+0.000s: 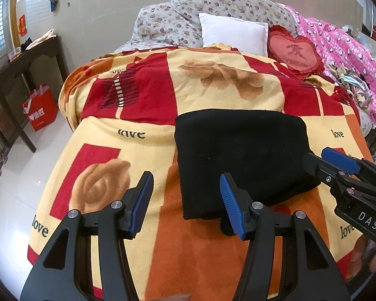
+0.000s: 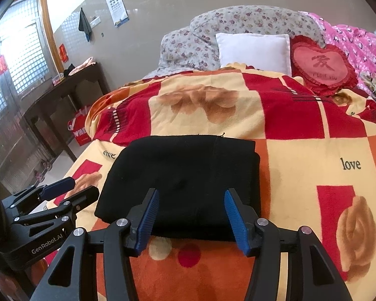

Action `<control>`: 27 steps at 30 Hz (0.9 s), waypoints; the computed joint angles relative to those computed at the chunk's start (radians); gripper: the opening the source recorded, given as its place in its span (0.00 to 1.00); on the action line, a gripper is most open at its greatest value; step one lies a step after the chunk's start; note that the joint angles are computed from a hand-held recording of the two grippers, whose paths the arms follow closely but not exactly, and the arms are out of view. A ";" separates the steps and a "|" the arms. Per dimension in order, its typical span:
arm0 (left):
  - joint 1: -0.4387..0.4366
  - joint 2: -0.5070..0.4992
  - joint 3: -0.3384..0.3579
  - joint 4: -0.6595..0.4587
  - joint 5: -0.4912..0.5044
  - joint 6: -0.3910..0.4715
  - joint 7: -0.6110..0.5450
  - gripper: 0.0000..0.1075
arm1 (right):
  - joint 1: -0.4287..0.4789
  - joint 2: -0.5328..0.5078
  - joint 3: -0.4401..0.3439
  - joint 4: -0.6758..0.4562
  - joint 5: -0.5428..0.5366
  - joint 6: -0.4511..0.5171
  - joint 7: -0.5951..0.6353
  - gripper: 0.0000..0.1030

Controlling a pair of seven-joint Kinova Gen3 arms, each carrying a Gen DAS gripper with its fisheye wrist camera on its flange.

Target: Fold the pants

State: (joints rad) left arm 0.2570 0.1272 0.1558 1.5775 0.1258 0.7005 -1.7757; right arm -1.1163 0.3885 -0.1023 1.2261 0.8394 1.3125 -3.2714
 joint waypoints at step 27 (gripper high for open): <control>0.015 0.007 0.001 0.007 -0.028 -0.001 0.022 0.51 | 0.007 0.013 0.010 -0.008 -0.024 -0.023 0.024 0.52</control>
State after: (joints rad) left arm 0.2719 0.1341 0.1570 1.5850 0.0979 0.6995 -1.7537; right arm -1.1092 0.4015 -0.0922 1.2176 0.8157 1.2892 -3.2470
